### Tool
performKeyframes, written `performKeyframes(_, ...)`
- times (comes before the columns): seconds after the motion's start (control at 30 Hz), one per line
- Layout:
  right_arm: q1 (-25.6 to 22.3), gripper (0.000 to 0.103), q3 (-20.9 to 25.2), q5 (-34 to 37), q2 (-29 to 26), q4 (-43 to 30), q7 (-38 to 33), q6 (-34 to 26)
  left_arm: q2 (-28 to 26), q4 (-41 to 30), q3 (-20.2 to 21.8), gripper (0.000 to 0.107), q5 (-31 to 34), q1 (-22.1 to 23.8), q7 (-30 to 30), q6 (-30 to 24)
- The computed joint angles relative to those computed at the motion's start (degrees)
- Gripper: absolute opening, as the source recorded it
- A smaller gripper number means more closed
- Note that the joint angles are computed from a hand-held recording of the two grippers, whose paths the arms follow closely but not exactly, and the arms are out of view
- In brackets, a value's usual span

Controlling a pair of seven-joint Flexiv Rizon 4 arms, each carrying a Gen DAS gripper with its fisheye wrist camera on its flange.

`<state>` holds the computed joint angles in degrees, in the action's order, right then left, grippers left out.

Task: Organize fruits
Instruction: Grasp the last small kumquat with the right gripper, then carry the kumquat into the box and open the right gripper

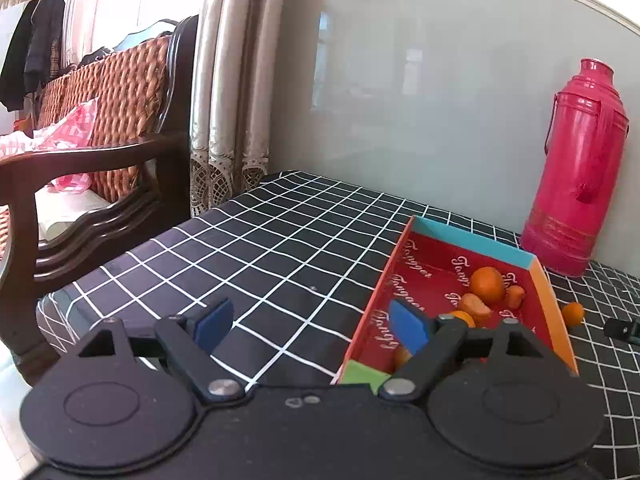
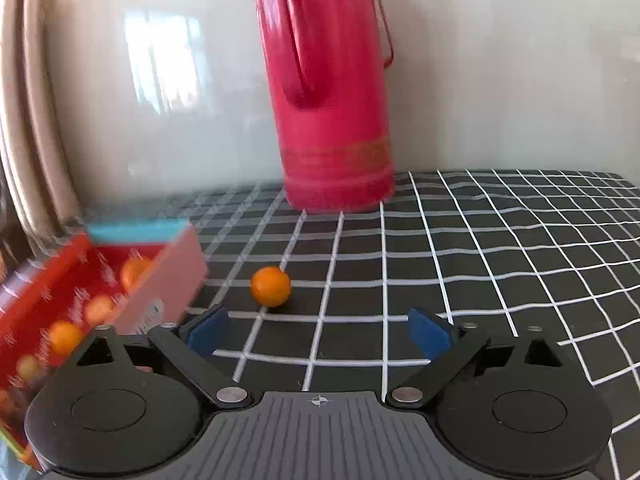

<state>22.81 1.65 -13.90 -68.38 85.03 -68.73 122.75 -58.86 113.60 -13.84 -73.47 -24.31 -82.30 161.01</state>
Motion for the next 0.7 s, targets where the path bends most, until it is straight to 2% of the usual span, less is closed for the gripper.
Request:
performKeyframes(0.1, 1.22, 0.095, -1.0, 1.36, -0.47, -1.68, -0.08, -0.98, 0.1, 0.07, 0.01, 0.078, 1.21, 0.42, -0.92, -0.95)
performKeyframes(0.17, 0.52, 0.095, 0.06, -0.65, -0.99, -3.39, 0.39, -3.04, 0.08, -0.02, 0.04, 0.078, 1.42, 0.42, -0.99, -1.48)
performKeyframes(0.2, -0.07, 0.09, 0.9, -2.33, -1.49, -4.69, 0.67, -4.29, 0.08, -0.03, 0.11, 0.078, 1.49, 0.38, -0.91, -1.65)
performKeyframes(0.23, -0.8, 0.079, 1.86, -4.38, -1.99, -6.0, 0.95, -5.93, 0.01, -0.16, 0.14, 0.078, 1.27, 0.27, -0.75, -1.7)
performKeyframes(0.27, -1.38, 0.073, 2.8, -6.24, -2.8, -7.84, 1.34, -7.9, 0.02, -0.16, 0.13, 0.079, 1.14, 0.25, -0.82, -1.77)
performKeyframes(0.3, -2.0, 0.061, 3.86, -8.08, -3.59, -9.55, 1.7, -10.03, 0.11, 0.01, 0.14, 0.079, 1.21, 0.32, -1.09, -1.93)
performKeyframes(0.37, -3.61, 0.058, 6.5, -11.16, -4.86, -11.33, 1.86, -11.75, 0.37, 0.46, 0.2, 0.079, 1.42, 0.44, -1.76, -2.28)
performKeyframes(0.47, -2.65, 0.053, 5.75, -11.83, -5.39, -12.01, 1.16, -11.62, 0.48, 0.66, 0.38, 0.079, 1.34, 0.51, -2.15, -2.77)
performKeyframes(0.53, -3.89, 0.029, 7.46, -15.19, -6.08, -12.32, 1.41, -10.93, 0.62, 0.86, 0.45, 0.079, 1.54, 0.63, -2.69, -3.26)
performKeyframes(0.63, -0.73, 0.029, 3.51, -11.62, -5.56, -11.6, -0.72, -9.39, 0.79, 1.19, 0.66, 0.079, 1.53, 0.57, -3.26, -3.68)
performKeyframes(0.7, -2.12, 0.029, 5.54, -13.23, -5.85, -11.72, -0.64, -9.55, 0.84, 1.34, 0.83, 0.079, 1.27, 0.43, -3.49, -3.62)
